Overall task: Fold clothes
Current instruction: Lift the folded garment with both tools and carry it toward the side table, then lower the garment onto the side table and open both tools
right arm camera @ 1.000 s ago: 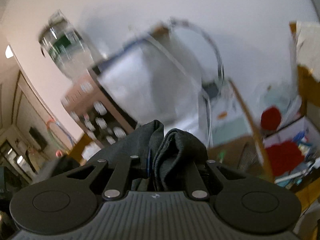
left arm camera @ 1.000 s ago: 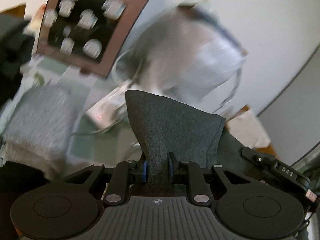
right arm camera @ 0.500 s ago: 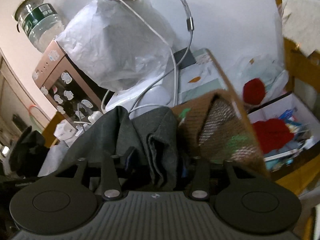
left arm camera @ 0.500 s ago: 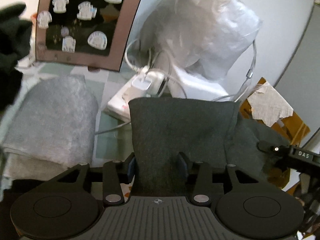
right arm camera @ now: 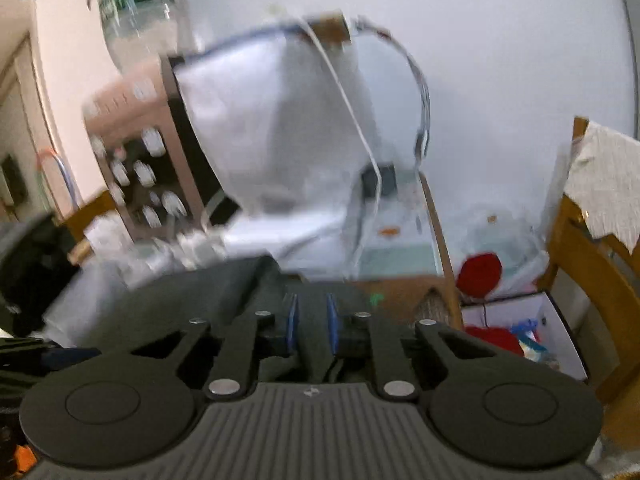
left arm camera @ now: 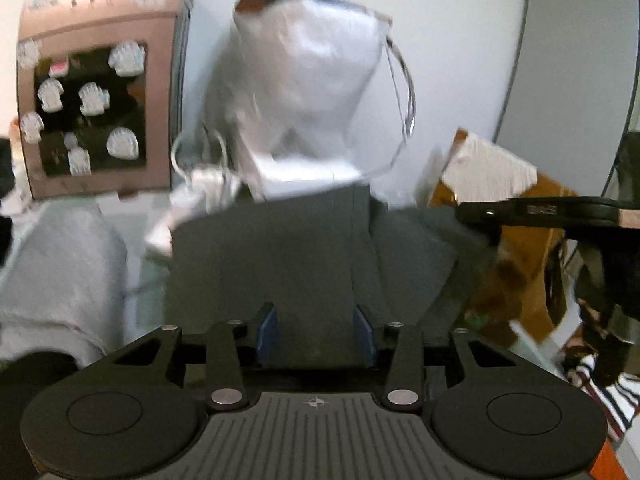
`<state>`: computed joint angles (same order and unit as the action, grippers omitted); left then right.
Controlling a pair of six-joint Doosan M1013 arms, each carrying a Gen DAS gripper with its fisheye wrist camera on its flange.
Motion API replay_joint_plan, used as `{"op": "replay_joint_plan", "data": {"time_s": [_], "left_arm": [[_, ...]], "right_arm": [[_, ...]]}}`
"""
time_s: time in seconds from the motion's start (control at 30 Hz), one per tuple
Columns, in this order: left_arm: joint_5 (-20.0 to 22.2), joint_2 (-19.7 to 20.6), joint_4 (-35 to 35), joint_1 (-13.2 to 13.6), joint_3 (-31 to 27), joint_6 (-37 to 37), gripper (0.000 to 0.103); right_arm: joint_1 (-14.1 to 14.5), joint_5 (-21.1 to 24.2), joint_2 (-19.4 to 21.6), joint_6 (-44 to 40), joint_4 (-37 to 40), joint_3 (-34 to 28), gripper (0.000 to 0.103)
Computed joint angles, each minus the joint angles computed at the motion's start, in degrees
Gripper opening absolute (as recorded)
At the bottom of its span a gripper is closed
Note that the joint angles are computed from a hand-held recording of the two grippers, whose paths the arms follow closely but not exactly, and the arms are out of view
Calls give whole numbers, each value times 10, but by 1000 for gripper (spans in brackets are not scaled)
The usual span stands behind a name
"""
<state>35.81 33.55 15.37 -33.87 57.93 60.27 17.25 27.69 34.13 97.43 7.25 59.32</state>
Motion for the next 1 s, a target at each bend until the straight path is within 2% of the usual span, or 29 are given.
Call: {"op": "replay_joint_plan", "data": {"time_s": [0.07,0.13,0.33,0.37,0.43,0.57,0.63,0.7,0.77,0.9,0.97,1.0], "left_arm": [[11,6,0,-1,-4,8,45],[18,10,1,-1,-7,14,45],[17,-2,-29,4,-4,12,45],[17,-7,-22,2,-1,7,45],[22,-17,-13,-2,1,-2,46],[38,-41,5,-12,6,-21,52],[57,-52,29,-22,5,-28,54],[77,-64,52,-34,3,-27,59],[90,-79,73,-47,6,-31,62],[114,-108,86,-67,11,-53,68],[120,-124,88,-77,17,-61,74],[121,-132,93,-82,21,-64,80]], "right_arm": [[-1,30,13,34,-31,-11,17],[-2,49,21,46,-36,-15,10],[-2,36,4,52,-29,0,17],[-1,38,-1,54,-34,0,19],[2,44,-13,54,-39,2,32],[9,56,-41,52,-44,8,40],[15,61,-58,62,-59,14,53],[22,66,-77,65,-73,24,63],[29,72,-96,65,-80,35,67],[46,79,-140,85,-111,63,87],[56,84,-164,89,-125,77,87],[61,88,-174,93,-134,82,88]]}}
